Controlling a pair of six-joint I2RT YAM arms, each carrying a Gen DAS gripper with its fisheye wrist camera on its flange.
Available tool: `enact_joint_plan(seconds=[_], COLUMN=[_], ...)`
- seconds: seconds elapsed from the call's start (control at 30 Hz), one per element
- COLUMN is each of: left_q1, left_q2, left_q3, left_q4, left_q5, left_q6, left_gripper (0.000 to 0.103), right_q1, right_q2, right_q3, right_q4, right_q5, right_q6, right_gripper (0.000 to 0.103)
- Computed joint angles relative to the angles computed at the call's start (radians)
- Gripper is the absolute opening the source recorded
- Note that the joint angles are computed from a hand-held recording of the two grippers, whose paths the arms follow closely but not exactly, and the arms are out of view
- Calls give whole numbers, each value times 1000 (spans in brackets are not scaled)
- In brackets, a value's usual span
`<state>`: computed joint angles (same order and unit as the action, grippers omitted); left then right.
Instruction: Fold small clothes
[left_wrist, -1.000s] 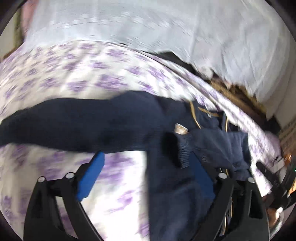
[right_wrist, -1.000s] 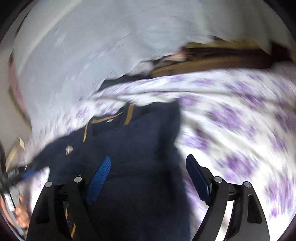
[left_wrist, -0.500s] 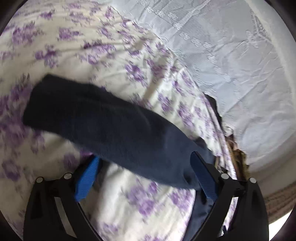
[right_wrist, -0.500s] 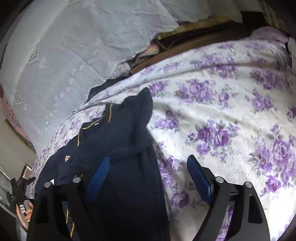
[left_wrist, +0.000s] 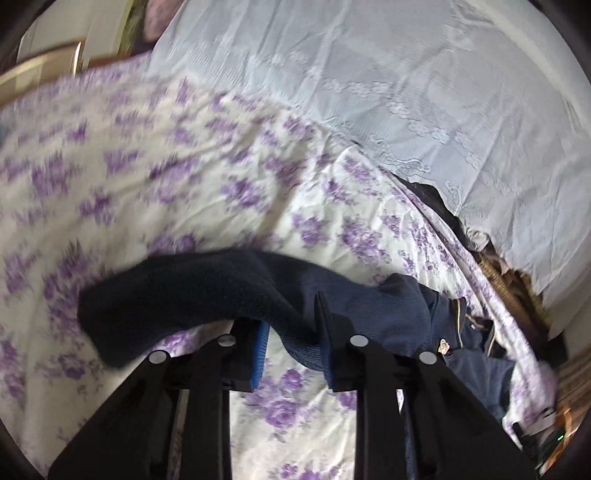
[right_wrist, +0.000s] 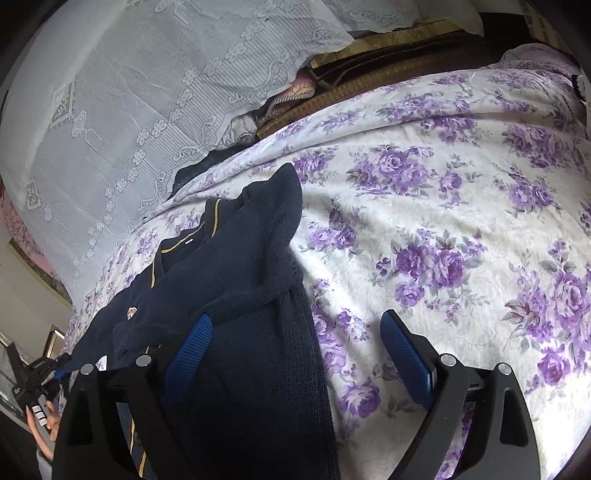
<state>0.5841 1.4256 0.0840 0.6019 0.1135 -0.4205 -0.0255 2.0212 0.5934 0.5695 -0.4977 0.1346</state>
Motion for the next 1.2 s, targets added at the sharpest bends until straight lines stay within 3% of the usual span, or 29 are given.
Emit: enact_joint_plan(seconds=[0.17, 0.3, 0.57, 0.67, 0.97, 1.2], left_q1=[-223, -385, -688, -779, -1046, -1144], left_q2=[-179, -211, -169, -148, 96, 457], left_q3=[58, 121, 246, 288, 529, 787], left_q4=[-223, -326, -416, -431, -470, -488], left_q5=[-208, -333, -564, -605, -722, -695], left_q6=[-27, -63, -139, -142, -127, -124], left_gripper=[22, 21, 14, 13, 12, 13], right_q1=[7, 9, 9, 9, 11, 8], right_q2=[5, 7, 16, 18, 22, 23], right_q3=[13, 21, 44, 47, 50, 51], right_q4=[-19, -33, -59, -61, -59, -57], right_q5=[3, 4, -1, -1, 0, -8], right_q6=[-9, -15, -30, -30, -29, -25], right_gripper=[96, 97, 99, 99, 100, 100])
